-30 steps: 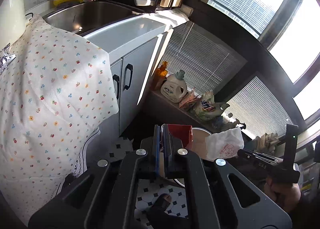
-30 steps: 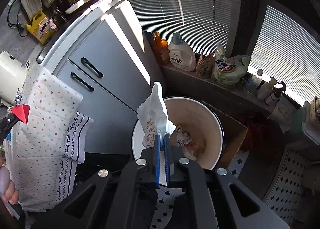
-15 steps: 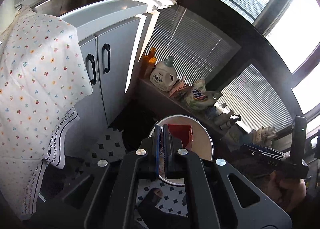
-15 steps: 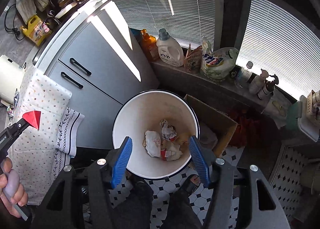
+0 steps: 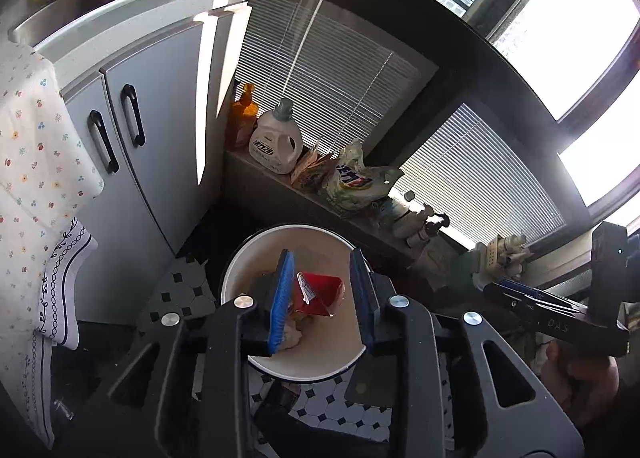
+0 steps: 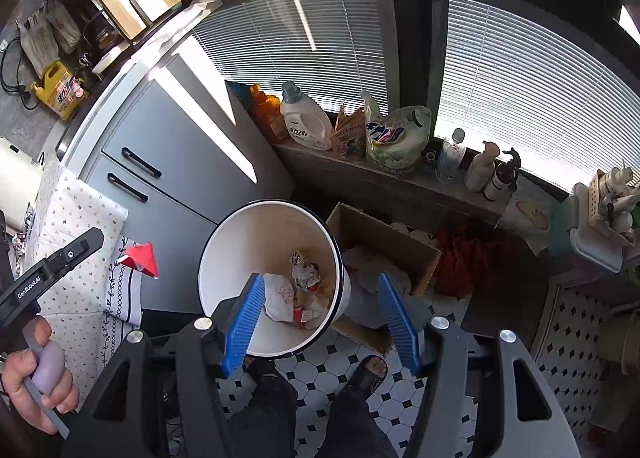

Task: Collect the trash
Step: 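Open both grippers to drop the red scrap and bag into the bin, then move both tools back over the foil packets and medicine box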

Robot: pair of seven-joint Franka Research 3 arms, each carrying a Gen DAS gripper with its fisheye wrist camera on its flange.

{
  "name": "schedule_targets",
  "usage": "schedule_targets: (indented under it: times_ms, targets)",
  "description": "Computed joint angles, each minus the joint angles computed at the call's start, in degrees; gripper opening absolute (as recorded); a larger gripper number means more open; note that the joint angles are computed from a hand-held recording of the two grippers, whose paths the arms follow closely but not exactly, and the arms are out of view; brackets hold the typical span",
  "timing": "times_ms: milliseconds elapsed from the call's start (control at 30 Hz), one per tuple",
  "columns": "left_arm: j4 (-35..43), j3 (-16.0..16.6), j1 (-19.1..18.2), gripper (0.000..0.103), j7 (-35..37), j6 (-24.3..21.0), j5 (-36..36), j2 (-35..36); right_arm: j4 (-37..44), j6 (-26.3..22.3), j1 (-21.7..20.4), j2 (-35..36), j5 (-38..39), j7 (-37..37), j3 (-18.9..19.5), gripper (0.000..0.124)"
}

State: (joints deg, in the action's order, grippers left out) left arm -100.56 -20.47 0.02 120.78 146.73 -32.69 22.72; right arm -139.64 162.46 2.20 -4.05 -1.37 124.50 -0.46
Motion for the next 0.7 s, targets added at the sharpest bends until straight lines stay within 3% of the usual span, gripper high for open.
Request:
schedule_targets:
  times_ms: [267,400,700]
  targets:
    - [0.00,1.55,1.36,0.068,-0.22,0.43,0.40,-1.32,3.47,0.20,1.94,2.70,1.81,-0.50,0.49,0.059]
    - [0.15,2.58,2.78,0.077,-0.30,0.49,0.58,-2.12,6.88,0.19,3.67,4.85,0.80,0.69,0.60,0.068]
    - [1.15,5.38,6.33,0.083,-1.52,1.13,1.45,-3.38,18.48,-1.18,8.66,11.66,2.35,-1.27,0.83,0.081]
